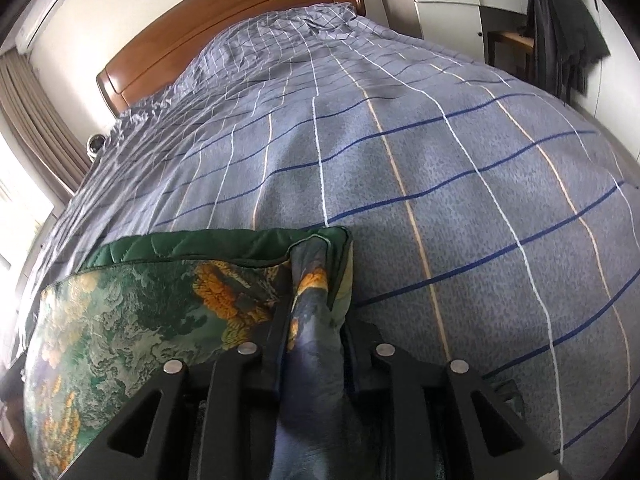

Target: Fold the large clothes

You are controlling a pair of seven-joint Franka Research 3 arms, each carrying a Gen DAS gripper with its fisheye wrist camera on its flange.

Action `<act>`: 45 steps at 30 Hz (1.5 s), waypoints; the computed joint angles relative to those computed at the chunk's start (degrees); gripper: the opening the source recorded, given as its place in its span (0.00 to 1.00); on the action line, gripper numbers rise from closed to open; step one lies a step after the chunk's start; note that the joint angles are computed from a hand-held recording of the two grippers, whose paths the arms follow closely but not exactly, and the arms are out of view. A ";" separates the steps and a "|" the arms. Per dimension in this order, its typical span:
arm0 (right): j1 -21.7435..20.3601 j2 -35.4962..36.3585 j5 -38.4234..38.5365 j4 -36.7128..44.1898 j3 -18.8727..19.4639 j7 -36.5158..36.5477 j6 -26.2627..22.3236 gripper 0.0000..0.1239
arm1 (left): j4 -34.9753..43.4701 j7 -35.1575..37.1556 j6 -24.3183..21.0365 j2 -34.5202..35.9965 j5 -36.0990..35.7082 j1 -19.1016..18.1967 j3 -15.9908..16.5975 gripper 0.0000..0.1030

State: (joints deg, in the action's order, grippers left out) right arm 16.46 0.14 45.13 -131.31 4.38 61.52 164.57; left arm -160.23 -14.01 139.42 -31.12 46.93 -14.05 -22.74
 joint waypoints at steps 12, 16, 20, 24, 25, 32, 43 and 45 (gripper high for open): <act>-2.43 -13.92 -24.43 -4.63 -0.36 17.42 -0.70 0.45 | -0.67 8.61 -3.30 -7.60 -8.96 -3.29 1.74 0.85; 2.00 -23.77 -20.80 -10.11 -2.79 10.82 -4.09 0.48 | -1.73 8.20 -6.38 -14.85 -11.16 -6.72 -1.26 0.91; 5.41 -33.01 -17.78 -17.14 -3.34 6.91 -7.61 0.48 | -1.92 9.34 -9.71 -19.37 -14.84 -12.56 -3.39 0.93; 5.16 -37.71 -18.45 -22.22 -1.45 7.56 -9.94 0.48 | -1.46 9.98 -14.03 -21.39 -19.16 -18.39 -5.35 0.93; 4.38 -38.51 -19.28 -23.22 -0.66 8.45 -10.23 0.48 | -1.41 9.52 -15.19 -21.84 -20.44 -20.05 -6.11 0.93; 1.70 -48.14 -23.91 -29.87 1.05 14.52 -12.38 0.49 | 0.78 0.03 -21.53 -19.89 -26.45 -28.02 -12.06 0.93; 3.73 -62.11 -26.40 -36.82 3.03 19.96 -19.55 0.51 | 8.20 -1.01 -22.42 -7.23 -23.44 -31.19 -12.19 0.93; 4.59 -64.29 -26.16 -37.90 2.91 20.93 -20.24 0.51 | 8.99 -0.83 -22.34 -6.21 -22.90 -31.52 -12.10 0.93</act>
